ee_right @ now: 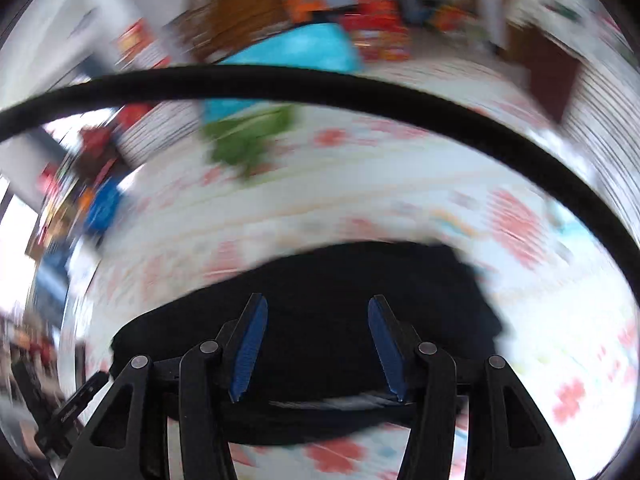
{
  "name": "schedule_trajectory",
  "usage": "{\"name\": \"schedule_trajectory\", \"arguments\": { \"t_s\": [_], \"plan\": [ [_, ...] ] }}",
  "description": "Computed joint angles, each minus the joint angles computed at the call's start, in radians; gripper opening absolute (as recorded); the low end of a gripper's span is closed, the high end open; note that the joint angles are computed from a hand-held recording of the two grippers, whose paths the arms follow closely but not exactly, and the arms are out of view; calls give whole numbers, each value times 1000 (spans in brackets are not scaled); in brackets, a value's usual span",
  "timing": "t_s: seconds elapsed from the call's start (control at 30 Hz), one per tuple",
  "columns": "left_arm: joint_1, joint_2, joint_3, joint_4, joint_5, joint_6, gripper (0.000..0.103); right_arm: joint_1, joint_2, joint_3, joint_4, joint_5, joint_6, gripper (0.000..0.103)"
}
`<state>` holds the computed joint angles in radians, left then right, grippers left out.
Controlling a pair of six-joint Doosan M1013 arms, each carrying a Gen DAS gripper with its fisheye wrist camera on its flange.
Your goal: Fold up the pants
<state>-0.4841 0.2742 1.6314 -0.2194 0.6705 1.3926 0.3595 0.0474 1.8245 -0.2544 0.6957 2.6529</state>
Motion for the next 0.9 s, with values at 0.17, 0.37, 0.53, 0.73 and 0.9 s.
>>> {"name": "schedule_trajectory", "arguments": {
  "t_s": [0.17,0.37,0.53,0.73,0.9],
  "plan": [
    [-49,49,-50,-44,63,73,50,-76,-122,171,64,0,172,60],
    [-84,71,-70,-11,78,95,50,-44,-154,247,124,-194,233,60],
    [-102,111,-92,37,100,104,50,-10,-90,207,49,-126,242,60],
    [-102,123,-89,28,109,100,50,-91,-52,203,289,-222,-5,26],
    [-108,123,-85,53,100,99,50,-45,-72,136,-23,-141,114,11]
  ]
}}
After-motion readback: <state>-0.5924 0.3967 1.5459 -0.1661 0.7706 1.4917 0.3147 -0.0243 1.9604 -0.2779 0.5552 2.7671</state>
